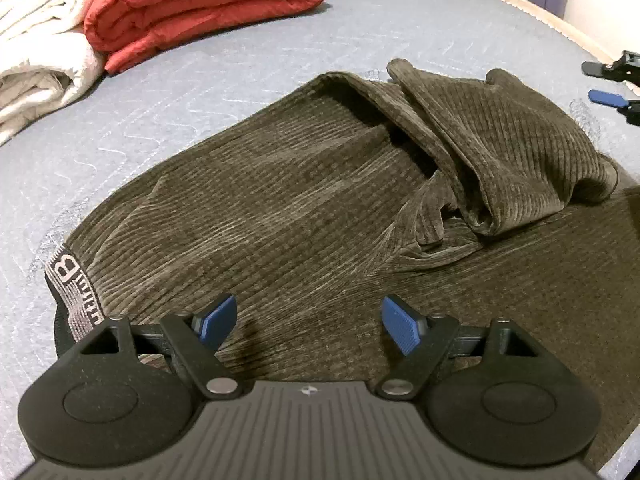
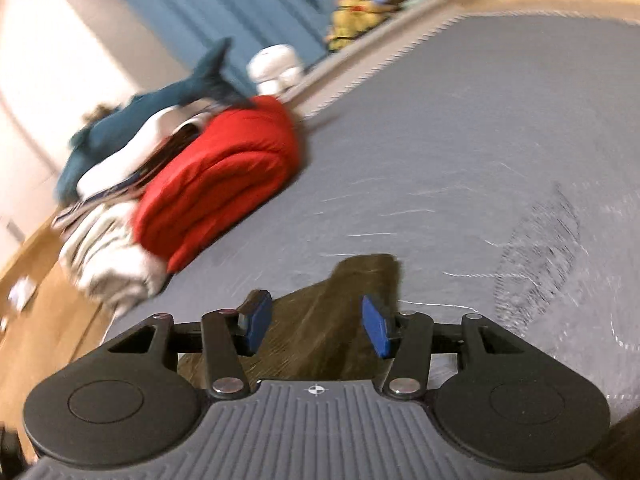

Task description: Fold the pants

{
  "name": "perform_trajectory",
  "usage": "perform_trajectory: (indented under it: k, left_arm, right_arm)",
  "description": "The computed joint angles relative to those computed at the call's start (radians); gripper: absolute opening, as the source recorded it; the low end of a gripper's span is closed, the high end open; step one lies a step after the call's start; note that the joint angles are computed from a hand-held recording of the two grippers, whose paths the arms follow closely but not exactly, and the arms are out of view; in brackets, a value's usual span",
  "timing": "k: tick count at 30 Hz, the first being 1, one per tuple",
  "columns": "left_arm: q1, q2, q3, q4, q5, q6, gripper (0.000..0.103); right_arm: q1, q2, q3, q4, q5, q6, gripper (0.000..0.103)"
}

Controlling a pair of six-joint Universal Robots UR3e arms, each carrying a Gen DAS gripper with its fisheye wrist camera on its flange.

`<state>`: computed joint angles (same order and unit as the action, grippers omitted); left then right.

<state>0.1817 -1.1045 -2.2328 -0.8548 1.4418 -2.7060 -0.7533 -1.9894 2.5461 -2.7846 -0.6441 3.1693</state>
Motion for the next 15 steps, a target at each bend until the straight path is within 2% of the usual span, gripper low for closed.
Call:
perform_trajectory:
  k: [4,6,10,15]
  left_arm:
    - [-0.025,-0.027,0.009,0.017,0.008,-0.016,0.084]
    - [-0.036,-0.040,0.013,0.024,0.014,-0.024,0.084]
    - [-0.039,-0.052,0.014,0.030,0.020,-0.026,0.084]
    - [-0.001,-0.033,0.000,0.012,0.008,0.007,0.084]
  right_arm:
    - [0.144,0.287,-0.032,-0.324,-0.139,0.179,0.055]
    - [0.221,0.417,-0.070,-0.435,-0.204,0.247,0.056]
    - [0.321,0.582,-0.146,-0.545,-0.277,0.324,0.059]
    - [0.387,0.693,-0.212,-0.612,-0.340,0.309,0.061]
